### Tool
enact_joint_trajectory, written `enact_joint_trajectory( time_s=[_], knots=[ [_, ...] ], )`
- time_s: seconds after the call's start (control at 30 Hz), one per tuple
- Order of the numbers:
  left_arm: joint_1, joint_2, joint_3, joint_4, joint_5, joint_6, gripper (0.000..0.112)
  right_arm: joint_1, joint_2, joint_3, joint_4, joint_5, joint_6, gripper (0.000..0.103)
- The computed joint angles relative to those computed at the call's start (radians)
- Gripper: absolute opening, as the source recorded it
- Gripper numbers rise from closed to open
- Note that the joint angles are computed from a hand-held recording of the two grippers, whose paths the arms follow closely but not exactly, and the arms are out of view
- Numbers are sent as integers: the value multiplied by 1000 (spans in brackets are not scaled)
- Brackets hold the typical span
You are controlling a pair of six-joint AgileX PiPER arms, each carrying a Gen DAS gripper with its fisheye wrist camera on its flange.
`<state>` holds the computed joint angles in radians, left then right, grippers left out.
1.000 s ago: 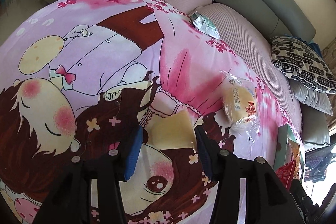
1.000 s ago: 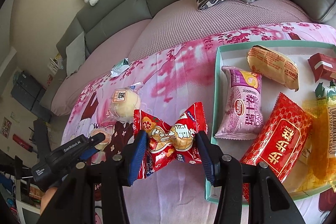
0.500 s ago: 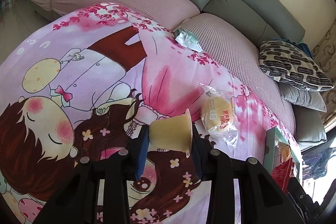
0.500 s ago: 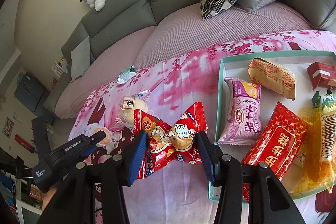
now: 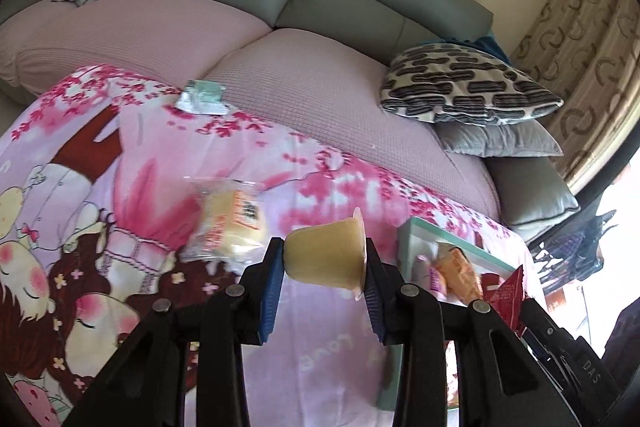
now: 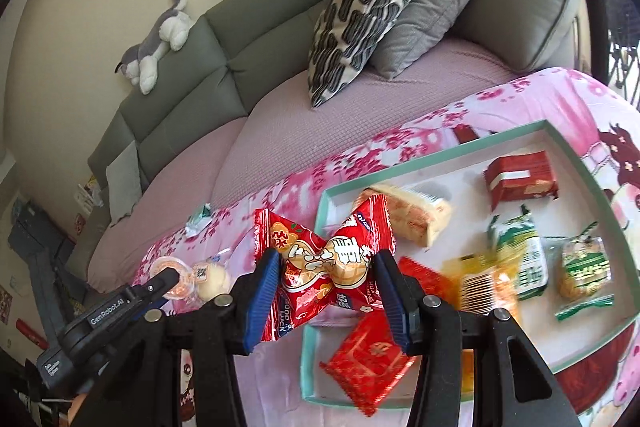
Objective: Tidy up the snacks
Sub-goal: 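Lift both held snacks and carry them over the teal tray, then lower both snacks into the tray and open both tools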
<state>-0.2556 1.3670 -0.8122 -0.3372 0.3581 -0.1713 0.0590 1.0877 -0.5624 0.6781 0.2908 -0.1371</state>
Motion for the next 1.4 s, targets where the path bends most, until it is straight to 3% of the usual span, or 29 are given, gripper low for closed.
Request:
enact_joint_trajectory(
  time_s=[0.17,0.33,0.53,0.83,1.07,1.4],
  knots=[
    [-191,66,-129,148,20,-170,38,-268,-56,20,85,95,-151,52],
    [-330,166,-282,189,72,-212,38,-513,-56,27,185,176,-320,51],
    [-428,296,-412,180,94,-192,38,-646,-1,27,266,221,-454,52],
    [-458,433,-494,237,139,-247,38,-638,119,28,364,184,-575,52],
    [-444,500,-505,219,141,-228,38,-578,222,26,465,104,-686,51],
    [-452,572,-537,226,167,-244,39,-507,246,8,371,21,-606,53]
  ],
)
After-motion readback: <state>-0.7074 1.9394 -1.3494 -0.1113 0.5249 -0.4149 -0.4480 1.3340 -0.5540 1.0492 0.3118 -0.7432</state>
